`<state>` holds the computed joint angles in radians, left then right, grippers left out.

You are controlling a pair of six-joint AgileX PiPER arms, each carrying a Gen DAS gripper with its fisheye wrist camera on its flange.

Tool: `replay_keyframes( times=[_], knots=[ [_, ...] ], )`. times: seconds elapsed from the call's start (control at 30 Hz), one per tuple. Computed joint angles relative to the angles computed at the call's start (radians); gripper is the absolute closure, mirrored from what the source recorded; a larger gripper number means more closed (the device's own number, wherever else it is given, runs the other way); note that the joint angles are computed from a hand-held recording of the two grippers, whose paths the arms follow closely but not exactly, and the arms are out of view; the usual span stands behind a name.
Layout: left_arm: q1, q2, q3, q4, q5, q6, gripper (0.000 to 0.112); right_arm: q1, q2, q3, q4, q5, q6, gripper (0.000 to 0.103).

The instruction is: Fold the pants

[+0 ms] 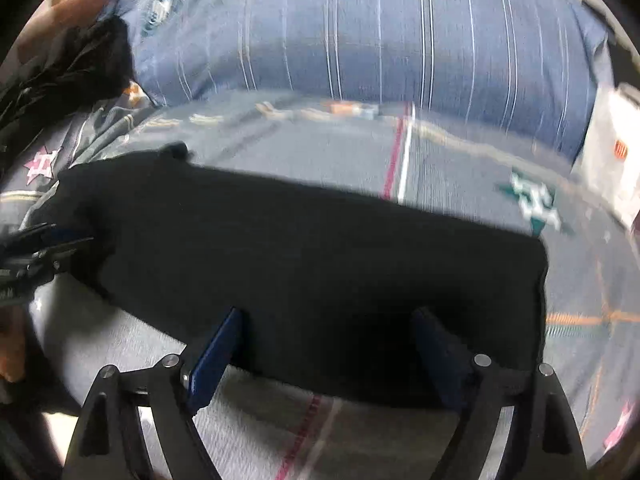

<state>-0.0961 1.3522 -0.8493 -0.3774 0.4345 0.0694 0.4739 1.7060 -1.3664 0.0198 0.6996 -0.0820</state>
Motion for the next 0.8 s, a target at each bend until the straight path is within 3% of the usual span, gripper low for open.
replay_keyframes(
  times=[0.03,0.13,0.2,0.4,0.5,0.7,0.8],
  knots=[
    [0.004,0.001,0.001,-0.013,0.000,0.011,0.047,-0.027,-0.028,0.013,0.050,-0.009,-0.027,0.025],
    [0.033,0.000,0.007,-0.108,0.001,0.085,0.047,-0.153,-0.195,0.185,0.325,-0.176,-0.180,0.025],
    [0.056,-0.001,0.011,-0.178,0.009,0.137,0.045,-0.283,-0.277,0.257,0.525,-0.183,-0.261,0.024],
    [0.070,0.001,0.001,-0.248,0.040,0.181,0.040,-0.665,-0.223,0.291,0.972,0.123,-0.425,0.024],
    [0.097,0.003,0.007,-0.321,0.054,0.248,0.040,-0.739,-0.145,0.289,1.117,0.273,-0.454,0.024],
    [0.057,-0.002,0.008,-0.231,0.026,0.179,0.038,-0.699,-0.085,0.273,1.154,0.286,-0.382,0.024],
    [0.042,-0.002,0.008,-0.193,0.016,0.148,0.038,-0.716,-0.041,0.286,1.256,0.365,-0.433,0.025]
  ],
)
